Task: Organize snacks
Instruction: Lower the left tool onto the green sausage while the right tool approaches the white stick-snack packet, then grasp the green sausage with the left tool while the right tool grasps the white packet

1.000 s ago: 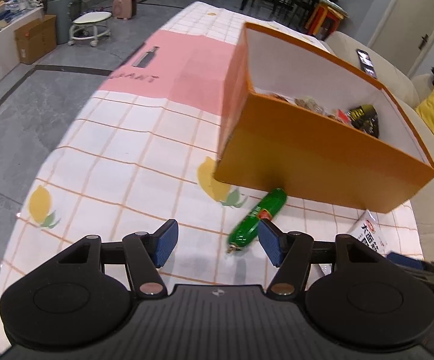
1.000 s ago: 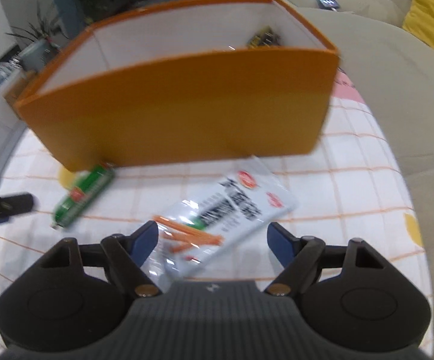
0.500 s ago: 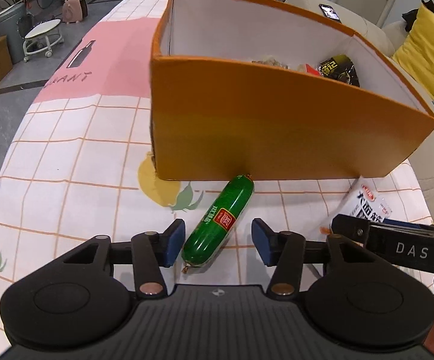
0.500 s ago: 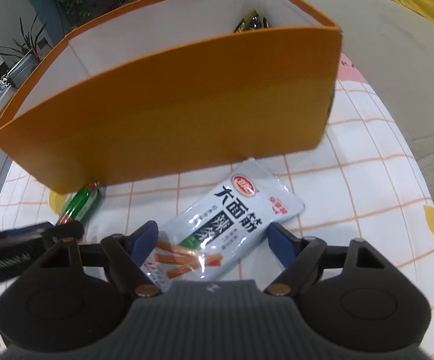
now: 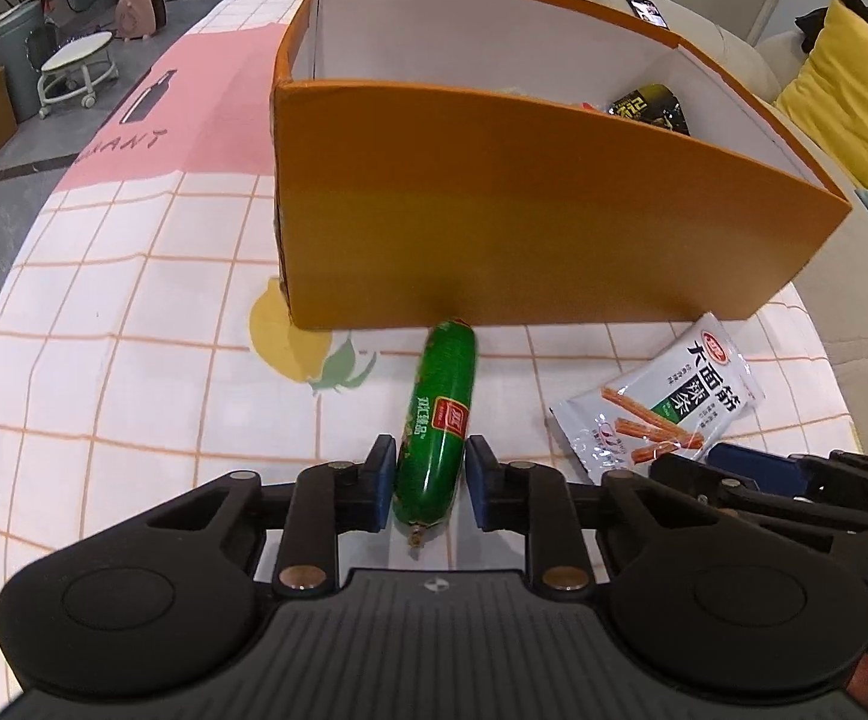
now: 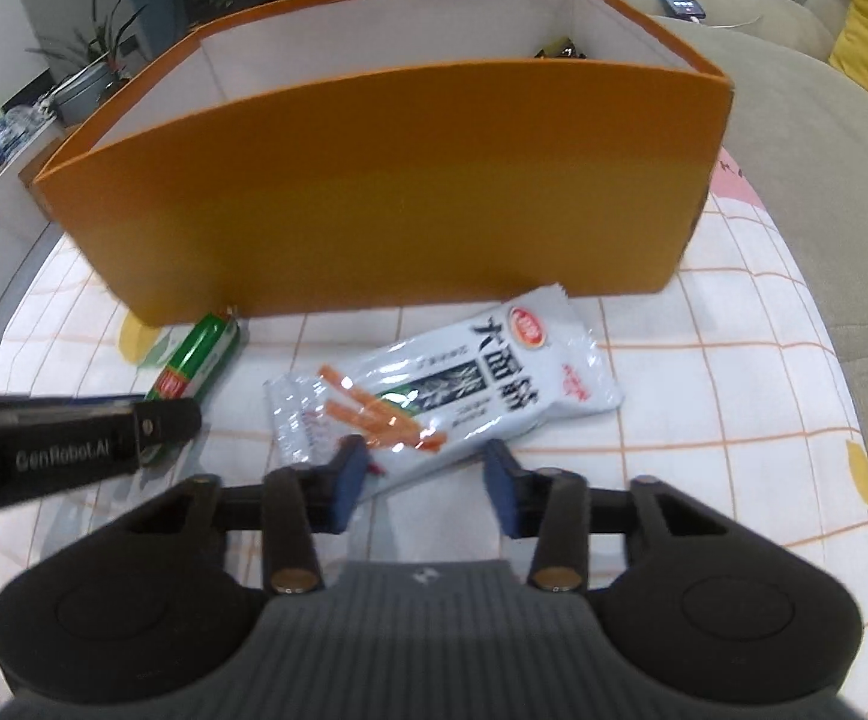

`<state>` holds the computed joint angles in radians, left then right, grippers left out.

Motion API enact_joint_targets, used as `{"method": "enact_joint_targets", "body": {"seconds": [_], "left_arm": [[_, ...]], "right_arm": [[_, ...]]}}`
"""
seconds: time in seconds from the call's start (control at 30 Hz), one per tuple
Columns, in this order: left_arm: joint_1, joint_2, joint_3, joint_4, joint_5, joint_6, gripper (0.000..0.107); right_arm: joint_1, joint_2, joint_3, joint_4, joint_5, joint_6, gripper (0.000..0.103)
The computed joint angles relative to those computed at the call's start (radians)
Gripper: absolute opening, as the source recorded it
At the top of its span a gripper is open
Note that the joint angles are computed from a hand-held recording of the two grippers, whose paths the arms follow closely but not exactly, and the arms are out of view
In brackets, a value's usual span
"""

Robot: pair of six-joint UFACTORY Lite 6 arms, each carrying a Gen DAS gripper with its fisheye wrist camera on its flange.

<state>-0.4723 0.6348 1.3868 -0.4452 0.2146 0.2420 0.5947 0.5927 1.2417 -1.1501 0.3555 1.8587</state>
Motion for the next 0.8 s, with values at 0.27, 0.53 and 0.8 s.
{"method": "enact_joint_targets", "body": {"seconds": [0.27,0.53,0.8], "left_arm": [[-0.012,-0.018,-0.018,0.097,0.007,-0.116,0.025],[-0.01,-0.03,-0.032,0.171,0.01,-0.202,0.026],[-0.005,-0.042,-0.048,0.175,0.007,-0.205,0.026]], "right_arm": [[-0.001,-0.054,-0.014,0.143,0.127,0.019,0.06],[-0.034,0.15,0.264,0.326,0.214,0.012,0.073],[0.011,0.293,0.445,0.343,0.308,-0.186,0.084]]}}
